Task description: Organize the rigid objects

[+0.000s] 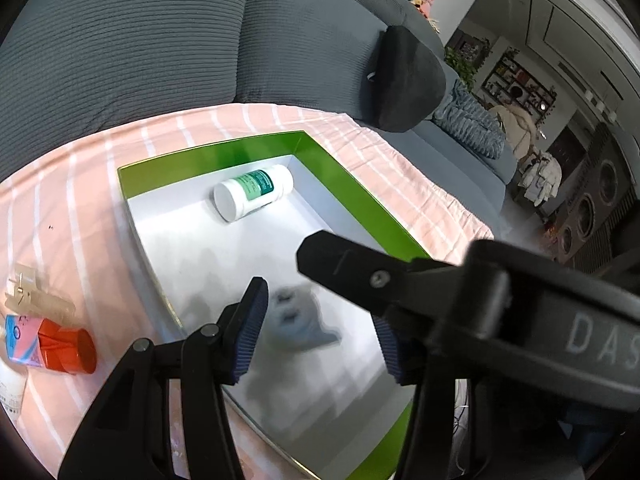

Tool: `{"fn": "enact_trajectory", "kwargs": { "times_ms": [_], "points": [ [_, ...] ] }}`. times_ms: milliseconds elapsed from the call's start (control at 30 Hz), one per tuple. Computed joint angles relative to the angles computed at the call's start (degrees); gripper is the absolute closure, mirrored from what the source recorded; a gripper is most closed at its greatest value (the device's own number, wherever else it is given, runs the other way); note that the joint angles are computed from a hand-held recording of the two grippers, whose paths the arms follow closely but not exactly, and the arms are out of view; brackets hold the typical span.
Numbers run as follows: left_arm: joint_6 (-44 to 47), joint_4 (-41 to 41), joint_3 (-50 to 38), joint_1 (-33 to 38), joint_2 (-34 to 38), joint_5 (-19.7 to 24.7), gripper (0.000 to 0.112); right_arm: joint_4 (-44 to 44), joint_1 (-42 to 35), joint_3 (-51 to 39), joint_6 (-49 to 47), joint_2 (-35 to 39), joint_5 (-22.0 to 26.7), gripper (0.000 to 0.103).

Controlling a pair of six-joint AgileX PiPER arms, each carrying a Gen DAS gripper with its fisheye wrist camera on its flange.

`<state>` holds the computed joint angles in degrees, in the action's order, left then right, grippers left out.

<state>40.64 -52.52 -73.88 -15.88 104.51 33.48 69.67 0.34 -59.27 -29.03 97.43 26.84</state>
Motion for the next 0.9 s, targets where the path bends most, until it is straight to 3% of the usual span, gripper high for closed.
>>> {"fn": "enact_trajectory", "kwargs": {
  "times_ms": [167,267,467,700,900],
  "points": [
    [0.98,0.47,3.66,1.02,-4.44,-2.13,0.046,-4.31,1.85,1.16,3.93,-2.95,-4.36,0.050],
    [0.30,1.20,5.00,2.49,-6.51,-1.90,0.046,-7.33,2.97,1.71,6.80,-4.47,-6.45,0.044],
    [1.36,0.53,9.13,6.94,-11.76,-1.80,0.039,-8.62,4.51,2.54,7.32,-6.63,-7.93,0.042],
    [2.89,0.47,15.06,15.82,-18.09,-1.23,0.036,-10.15,7.08,1.76,6.92,-7.99,-6.28,0.037],
    [2.46,2.02,19.06,24.06,-20.51,-0.61,0.033,-22.70,11.86,-1.53,18.01,-6.94,-5.28,0.037]
  ]
}}
